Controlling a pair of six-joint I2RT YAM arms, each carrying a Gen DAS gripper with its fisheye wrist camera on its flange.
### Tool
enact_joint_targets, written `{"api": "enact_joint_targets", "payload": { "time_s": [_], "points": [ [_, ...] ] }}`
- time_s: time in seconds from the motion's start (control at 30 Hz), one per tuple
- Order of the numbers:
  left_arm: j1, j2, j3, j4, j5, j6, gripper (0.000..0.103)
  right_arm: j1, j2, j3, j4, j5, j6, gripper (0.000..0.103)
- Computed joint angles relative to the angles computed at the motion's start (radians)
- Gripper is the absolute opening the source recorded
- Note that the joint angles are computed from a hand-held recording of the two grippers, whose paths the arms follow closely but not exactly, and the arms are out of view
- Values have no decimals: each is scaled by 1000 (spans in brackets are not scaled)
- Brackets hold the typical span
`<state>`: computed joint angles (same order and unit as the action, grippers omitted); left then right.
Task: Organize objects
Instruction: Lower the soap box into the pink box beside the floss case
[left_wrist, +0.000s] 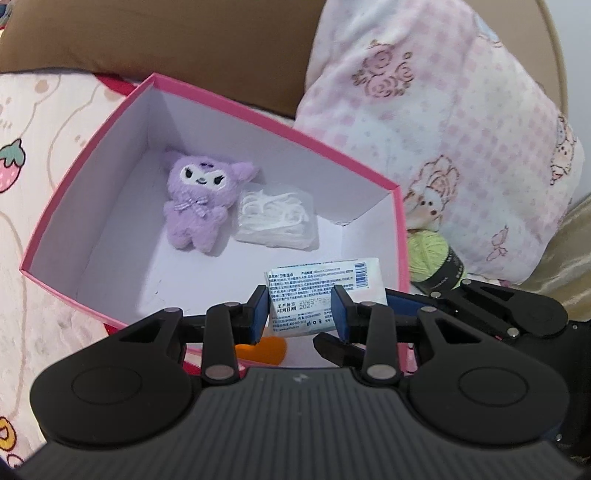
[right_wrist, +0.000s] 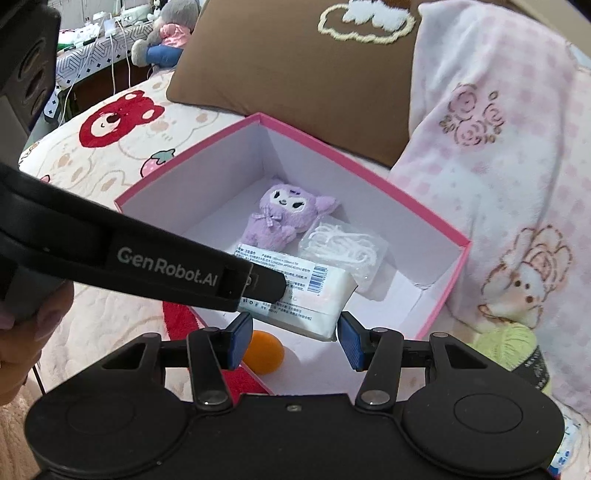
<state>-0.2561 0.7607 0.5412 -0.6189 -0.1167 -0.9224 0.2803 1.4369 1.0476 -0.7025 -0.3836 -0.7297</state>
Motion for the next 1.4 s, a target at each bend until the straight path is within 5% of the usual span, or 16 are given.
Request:
{"api": "enact_joint_targets", "payload": {
  "time_s": [0.4,0.83,1.4],
  "points": [
    [171,47,-74,80,133,104,35,111,108,37,57,106,29,56],
    [216,162,-61,148,149,193,35,165,154,30,109,181,46,56],
    [331,301,-55,223,155,291,33,160,329,202,-42,93,103,56]
  ]
}}
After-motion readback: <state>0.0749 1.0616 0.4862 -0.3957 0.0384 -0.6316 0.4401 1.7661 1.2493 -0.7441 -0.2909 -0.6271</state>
